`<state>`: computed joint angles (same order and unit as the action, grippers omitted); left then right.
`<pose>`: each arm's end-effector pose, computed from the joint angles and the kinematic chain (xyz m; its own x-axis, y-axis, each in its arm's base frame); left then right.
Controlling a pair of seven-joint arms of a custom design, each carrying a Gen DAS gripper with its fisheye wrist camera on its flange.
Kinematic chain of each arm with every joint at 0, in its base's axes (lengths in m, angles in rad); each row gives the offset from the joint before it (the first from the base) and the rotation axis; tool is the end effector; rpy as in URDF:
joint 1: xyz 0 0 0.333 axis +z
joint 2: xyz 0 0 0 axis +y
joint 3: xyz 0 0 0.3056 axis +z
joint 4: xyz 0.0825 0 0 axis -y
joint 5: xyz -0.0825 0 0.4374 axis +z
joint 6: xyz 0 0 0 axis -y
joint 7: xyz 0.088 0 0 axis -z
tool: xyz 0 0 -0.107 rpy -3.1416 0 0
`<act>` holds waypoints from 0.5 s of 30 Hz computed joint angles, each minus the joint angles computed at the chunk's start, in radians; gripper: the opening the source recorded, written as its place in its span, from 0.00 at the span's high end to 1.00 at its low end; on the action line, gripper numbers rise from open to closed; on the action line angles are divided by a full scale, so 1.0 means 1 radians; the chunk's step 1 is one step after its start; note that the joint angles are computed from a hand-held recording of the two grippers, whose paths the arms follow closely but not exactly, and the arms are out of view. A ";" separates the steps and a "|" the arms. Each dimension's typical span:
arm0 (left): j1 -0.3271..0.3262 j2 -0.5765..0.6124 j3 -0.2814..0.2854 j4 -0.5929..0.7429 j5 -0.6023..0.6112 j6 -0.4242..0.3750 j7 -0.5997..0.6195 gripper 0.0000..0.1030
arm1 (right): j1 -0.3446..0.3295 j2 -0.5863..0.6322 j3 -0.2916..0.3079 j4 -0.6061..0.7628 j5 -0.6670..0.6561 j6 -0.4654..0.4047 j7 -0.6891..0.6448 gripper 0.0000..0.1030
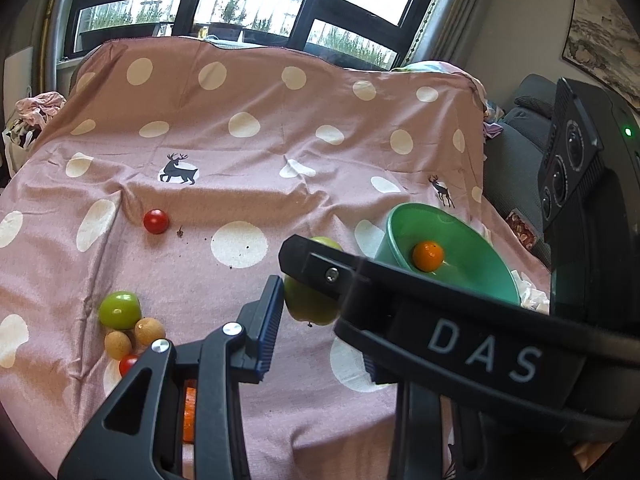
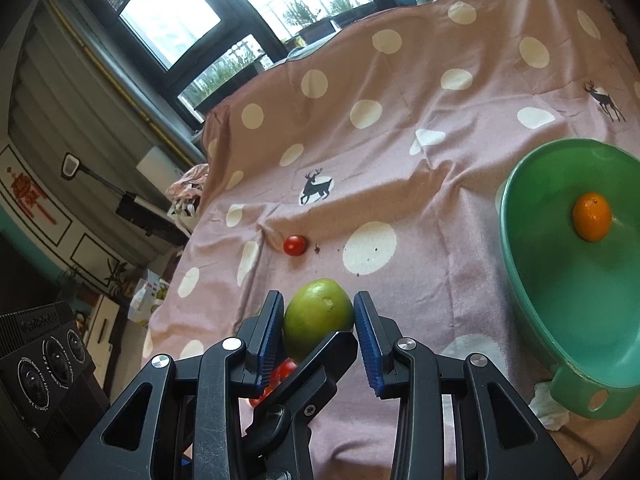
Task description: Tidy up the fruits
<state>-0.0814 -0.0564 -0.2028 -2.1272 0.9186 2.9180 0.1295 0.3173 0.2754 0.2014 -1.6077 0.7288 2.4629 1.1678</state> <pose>0.5766 -0.2213 0.4779 0.1703 -0.9356 0.3094 -0.5610 -0.3502 -0.7501 0.6464 0.3506 0.5107 0.5261 -0.6957 -0.4890 -0.7953 -0.1988 -0.5727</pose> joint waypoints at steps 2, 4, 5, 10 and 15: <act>0.000 -0.001 -0.001 0.001 0.008 0.002 -0.007 0.67 | 0.000 -0.002 0.000 -0.001 0.000 0.003 -0.001 0.62; 0.001 -0.001 -0.001 0.003 0.019 0.005 -0.015 0.67 | -0.001 -0.005 0.000 -0.003 0.001 0.007 -0.001 0.62; 0.001 -0.003 -0.002 0.002 0.026 0.006 -0.021 0.67 | -0.001 -0.008 -0.001 -0.006 0.001 0.010 -0.003 0.62; 0.003 -0.004 -0.003 0.005 0.051 0.010 -0.039 0.67 | -0.002 -0.019 -0.001 -0.017 0.009 0.020 -0.014 0.62; 0.001 0.000 -0.003 0.013 0.057 0.014 -0.038 0.67 | 0.001 -0.026 -0.004 -0.023 0.008 0.033 -0.013 0.62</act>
<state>-0.0804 -0.0566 -0.2059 -2.1147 0.9759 2.9318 0.0911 0.3188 0.2493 0.1973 -1.6308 0.7372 2.4956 1.1548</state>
